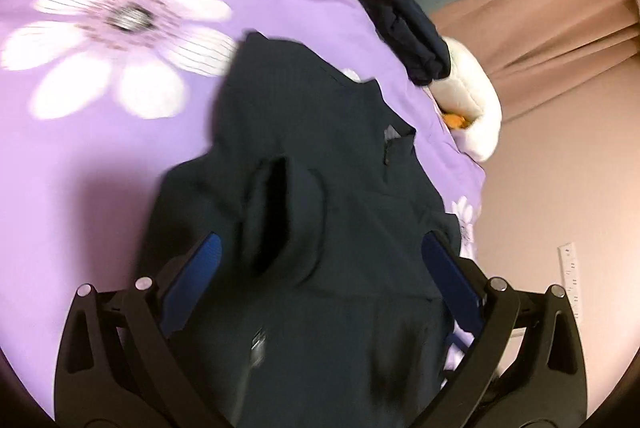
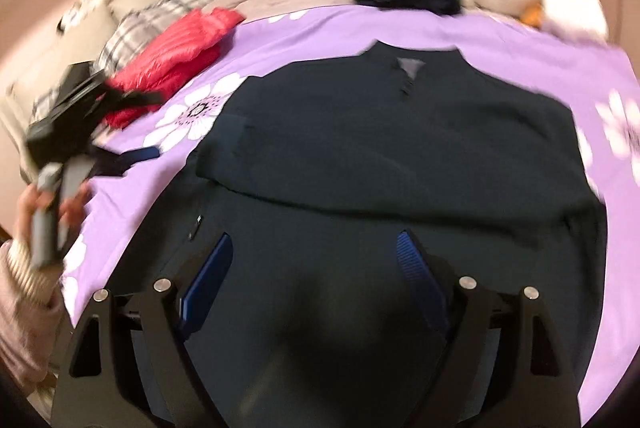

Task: Fold large clothes
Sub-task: 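Grasp the jacket side edge with the left tool, then fold the side edge inward toward the zipper with the left tool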

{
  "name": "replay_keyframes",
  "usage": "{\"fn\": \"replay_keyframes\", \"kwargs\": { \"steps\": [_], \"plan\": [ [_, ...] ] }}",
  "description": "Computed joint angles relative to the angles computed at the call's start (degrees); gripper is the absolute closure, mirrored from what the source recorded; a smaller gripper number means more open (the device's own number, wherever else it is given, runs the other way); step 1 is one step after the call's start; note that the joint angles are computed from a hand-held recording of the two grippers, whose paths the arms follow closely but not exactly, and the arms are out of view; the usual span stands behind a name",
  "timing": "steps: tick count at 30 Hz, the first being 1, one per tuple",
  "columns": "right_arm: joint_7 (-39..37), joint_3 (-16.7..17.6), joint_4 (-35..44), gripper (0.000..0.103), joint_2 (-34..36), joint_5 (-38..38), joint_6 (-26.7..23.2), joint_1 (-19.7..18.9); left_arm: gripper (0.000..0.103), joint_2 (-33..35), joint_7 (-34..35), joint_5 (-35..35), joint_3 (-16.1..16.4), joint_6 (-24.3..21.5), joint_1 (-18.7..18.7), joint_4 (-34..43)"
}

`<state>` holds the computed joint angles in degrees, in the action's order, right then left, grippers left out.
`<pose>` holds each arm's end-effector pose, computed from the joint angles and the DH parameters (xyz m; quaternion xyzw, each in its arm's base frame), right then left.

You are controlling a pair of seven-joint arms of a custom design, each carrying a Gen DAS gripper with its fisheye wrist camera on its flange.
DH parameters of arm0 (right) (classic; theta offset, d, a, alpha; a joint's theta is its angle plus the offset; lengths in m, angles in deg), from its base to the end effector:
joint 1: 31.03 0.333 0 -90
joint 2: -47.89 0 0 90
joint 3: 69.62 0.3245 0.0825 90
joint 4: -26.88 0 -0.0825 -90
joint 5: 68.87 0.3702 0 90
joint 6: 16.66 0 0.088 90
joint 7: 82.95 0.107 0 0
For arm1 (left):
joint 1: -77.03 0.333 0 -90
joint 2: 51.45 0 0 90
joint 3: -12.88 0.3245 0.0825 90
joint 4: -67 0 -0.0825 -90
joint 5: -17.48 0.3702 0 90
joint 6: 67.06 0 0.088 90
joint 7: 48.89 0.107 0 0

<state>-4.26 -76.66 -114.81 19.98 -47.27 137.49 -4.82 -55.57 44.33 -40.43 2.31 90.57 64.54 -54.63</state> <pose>0.4118 0.1234 0.5556 -0.7318 0.5721 -0.0952 0.3580 0.5215 -0.1870 0.5225 0.7372 -0.5122 0.4316 0.0890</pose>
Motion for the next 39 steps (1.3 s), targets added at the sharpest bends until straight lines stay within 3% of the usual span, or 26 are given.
{"fn": "replay_keyframes", "kwargs": {
  "steps": [5,7,9,11,14,19,22,23,24,26,31,32,33,34,35,36,39],
  "plan": [
    [2.8,-0.5,-4.2,0.019,-3.3,0.3,0.2,-1.6,0.01,9.7,-7.2,3.7,-0.7,-4.1,1.2,7.9],
    [3.8,-0.8,-5.4,0.019,-4.1,0.0,0.7,-2.2,0.029,11.2,-13.0,9.3,-0.8,-3.8,1.3,9.0],
    [4.5,-1.8,-6.4,0.019,-4.9,0.5,1.4,-2.1,0.071,12.9,-17.6,13.2,-0.9,-4.6,1.7,11.4],
    [4.9,-2.8,-7.1,0.019,-5.5,1.1,2.1,-1.8,0.09,14.9,-21.1,20.9,-0.5,-5.2,1.2,16.3],
    [6.4,-2.9,-7.9,0.019,-6.0,0.4,3.7,-2.6,0.102,16.6,-23.6,30.5,-0.4,-2.2,0.2,22.0],
    [8.0,-4.1,-8.4,0.019,-6.0,-0.7,4.8,-2.8,0.102,18.7,-19.2,33.3,-2.2,2.4,0.8,29.0],
    [8.5,-4.5,-8.5,0.019,-5.7,-1.5,4.5,-3.3,0.101,18.2,-16.5,30.1,-3.5,0.4,2.7,27.3],
    [8.5,-4.7,-8.6,0.019,-5.7,-1.5,4.4,-3.2,0.087,17.5,-15.9,28.9,-3.5,-0.6,3.2,25.2],
    [8.7,-4.8,-8.6,0.019,-5.6,-1.4,4.4,-3.1,0.057,16.4,-14.7,27.4,-3.8,-1.2,3.8,23.2],
    [8.4,-5.4,-8.4,0.019,-5.1,-0.8,4.3,-2.5,0.04,15.5,-14.7,26.3,-3.3,-1.8,3.9,20.0],
    [8.0,-5.4,-8.1,0.019,-4.5,0.5,3.7,-1.4,0.04,16.2,-6.5,12.6,-5.3,-4.0,6.3,17.2],
    [7.9,-5.2,-8.1,0.019,-4.4,0.5,3.6,-1.5,0.045,16.9,-3.4,8.4,-6.1,-4.9,7.0,17.7],
    [7.9,-4.9,-8.0,0.019,-4.3,0.4,3.4,-1.6,0.059,17.8,-1.6,6.5,-6.4,-5.9,7.1,18.6],
    [7.9,-4.7,-7.9,0.019,-4.1,0.3,3.4,-1.8,0.065,18.5,-2.1,7.4,-5.9,-6.4,6.4,19.5],
    [7.9,-4.7,-7.9,0.019,-4.1,0.3,3.4,-1.9,0.076,19.0,-2.2,7.8,-5.7,-6.7,6.0,20.1],
    [7.9,-4.5,-8.0,0.019,-4.0,0.3,3.3,-2.1,0.096,20.0,-4.6,10.4,-4.8,-6.2,5.0,21.5],
    [8.5,-4.4,-7.8,0.019,-3.6,0.7,3.2,-2.3,0.1,22.2,-10.6,16.6,-3.3,-3.2,2.8,25.8]
  ]
}}
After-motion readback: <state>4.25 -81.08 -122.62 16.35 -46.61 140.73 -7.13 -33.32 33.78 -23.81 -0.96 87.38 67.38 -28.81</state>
